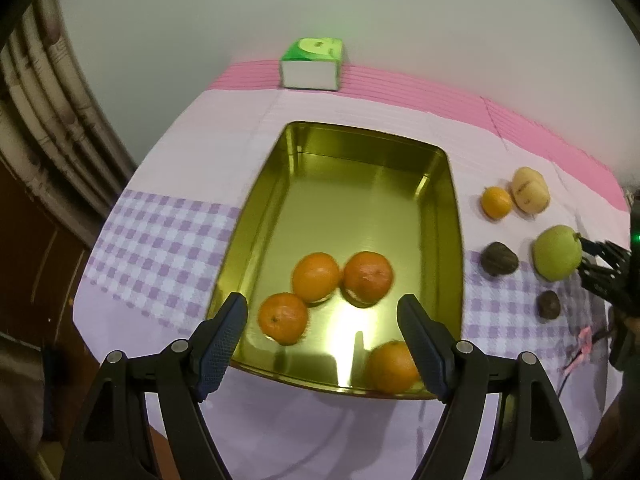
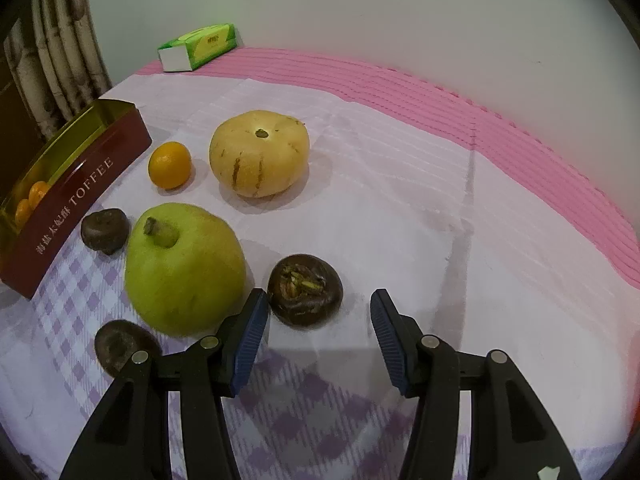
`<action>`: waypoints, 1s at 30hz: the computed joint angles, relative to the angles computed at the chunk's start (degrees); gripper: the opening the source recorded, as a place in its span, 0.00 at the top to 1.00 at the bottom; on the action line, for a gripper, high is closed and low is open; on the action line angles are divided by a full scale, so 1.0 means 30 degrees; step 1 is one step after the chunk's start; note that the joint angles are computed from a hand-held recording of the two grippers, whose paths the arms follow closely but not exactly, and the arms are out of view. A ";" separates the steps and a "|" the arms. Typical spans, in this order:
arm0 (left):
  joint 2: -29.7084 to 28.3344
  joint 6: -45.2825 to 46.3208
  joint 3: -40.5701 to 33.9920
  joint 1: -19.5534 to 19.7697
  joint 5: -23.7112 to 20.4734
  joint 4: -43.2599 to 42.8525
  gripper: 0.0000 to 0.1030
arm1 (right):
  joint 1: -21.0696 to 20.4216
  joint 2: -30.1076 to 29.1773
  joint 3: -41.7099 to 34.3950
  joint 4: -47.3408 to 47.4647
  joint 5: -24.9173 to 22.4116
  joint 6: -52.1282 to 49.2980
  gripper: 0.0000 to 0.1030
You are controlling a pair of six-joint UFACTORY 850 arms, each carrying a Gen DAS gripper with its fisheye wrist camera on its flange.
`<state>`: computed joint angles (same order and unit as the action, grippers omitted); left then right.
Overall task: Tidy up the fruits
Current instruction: 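Reach to a dark brown round fruit and close the right gripper, then close the left gripper on another dark brown fruit while the right gripper holds its fruit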
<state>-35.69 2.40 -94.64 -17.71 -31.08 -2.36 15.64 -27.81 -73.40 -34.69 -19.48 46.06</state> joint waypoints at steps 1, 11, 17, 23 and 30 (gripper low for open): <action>-0.0030 -0.0035 -0.0088 -0.0119 -0.0077 0.0147 0.25 | -0.0100 -0.0015 0.0058 0.0327 0.0402 -0.0415 0.51; -0.0333 0.2145 -0.0826 -0.1306 -0.0705 -0.1497 0.25 | -0.0428 0.0187 0.0716 0.0395 0.2040 -0.0022 0.64; -0.0866 0.4132 -0.1417 -0.2130 -0.1395 -0.3146 0.25 | -0.0219 0.0354 0.0998 -0.4113 0.0935 0.5900 0.64; -0.1425 0.5949 -0.1759 -0.3048 -0.2016 -0.4459 0.25 | -0.0084 0.1375 0.2504 -0.8177 -0.1040 1.1549 0.64; -0.1703 0.8172 -0.1633 -0.3886 -0.2027 -0.5609 0.25 | -0.0093 0.1953 0.3498 -1.0411 -0.1959 1.5346 0.64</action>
<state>-40.80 26.92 -99.54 -29.37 -37.16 -19.19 15.37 -21.95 -62.90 -65.93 -25.36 92.10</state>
